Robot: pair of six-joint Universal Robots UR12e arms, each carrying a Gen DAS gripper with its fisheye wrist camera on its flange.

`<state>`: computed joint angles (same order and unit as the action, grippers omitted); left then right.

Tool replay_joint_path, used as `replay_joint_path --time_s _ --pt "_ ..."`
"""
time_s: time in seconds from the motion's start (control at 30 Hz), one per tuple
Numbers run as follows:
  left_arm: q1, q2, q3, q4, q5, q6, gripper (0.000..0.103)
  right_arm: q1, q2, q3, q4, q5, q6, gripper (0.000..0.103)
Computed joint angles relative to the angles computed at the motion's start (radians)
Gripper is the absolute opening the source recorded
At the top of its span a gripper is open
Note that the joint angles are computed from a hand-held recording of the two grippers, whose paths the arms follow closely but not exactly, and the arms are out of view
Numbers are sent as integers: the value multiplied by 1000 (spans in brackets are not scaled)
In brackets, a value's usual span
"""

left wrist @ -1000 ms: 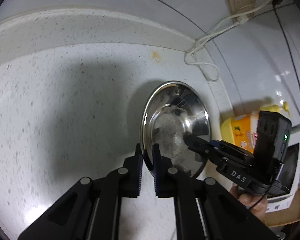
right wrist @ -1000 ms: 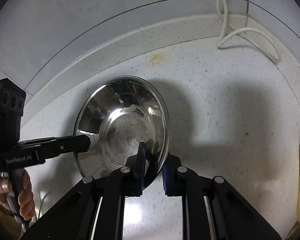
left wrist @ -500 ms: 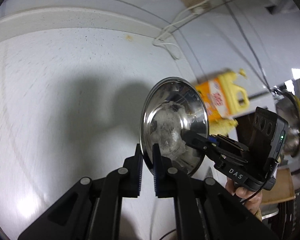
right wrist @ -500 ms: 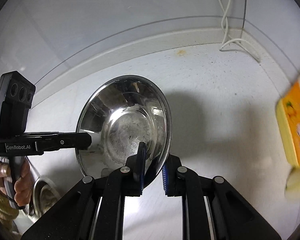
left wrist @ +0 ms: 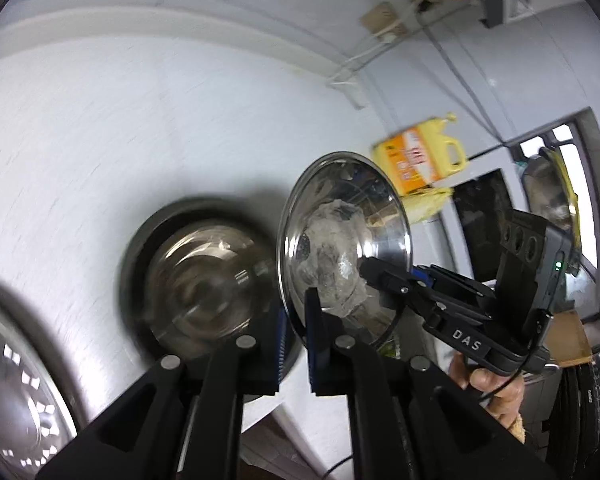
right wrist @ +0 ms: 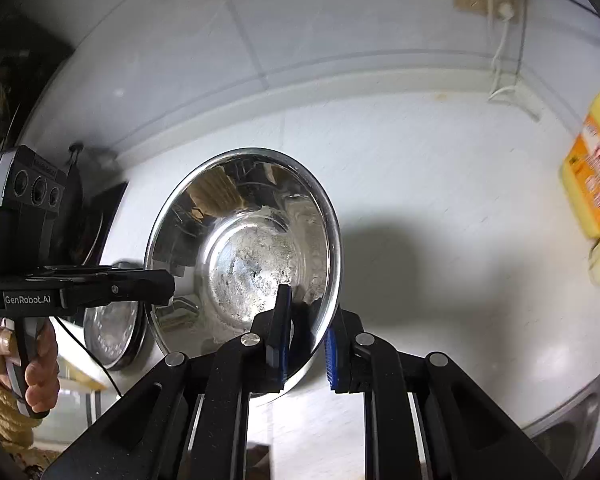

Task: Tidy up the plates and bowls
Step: 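Carry the last small bowl with both grippers into the bowl stack and open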

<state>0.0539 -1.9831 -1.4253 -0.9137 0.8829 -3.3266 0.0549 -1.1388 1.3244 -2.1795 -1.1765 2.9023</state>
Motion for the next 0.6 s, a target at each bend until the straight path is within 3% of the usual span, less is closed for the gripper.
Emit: replay_joint_path --time_s 0.2,0.4,0.5,0.6 --pt "17 -11 -44 -10 49 -65 8 36 56 -21 89 -15 -5 14" --pt "3 -29 -25 -25 113 -68 8 48 75 -27 140 -38 -20 16" --pt "-11 -28 -15 -15 183 -65 8 53 77 -35 146 -55 -42 17" --pt "-12 -20 -21 5 224 -63 9 59 73 -33 128 -98 -58 32"
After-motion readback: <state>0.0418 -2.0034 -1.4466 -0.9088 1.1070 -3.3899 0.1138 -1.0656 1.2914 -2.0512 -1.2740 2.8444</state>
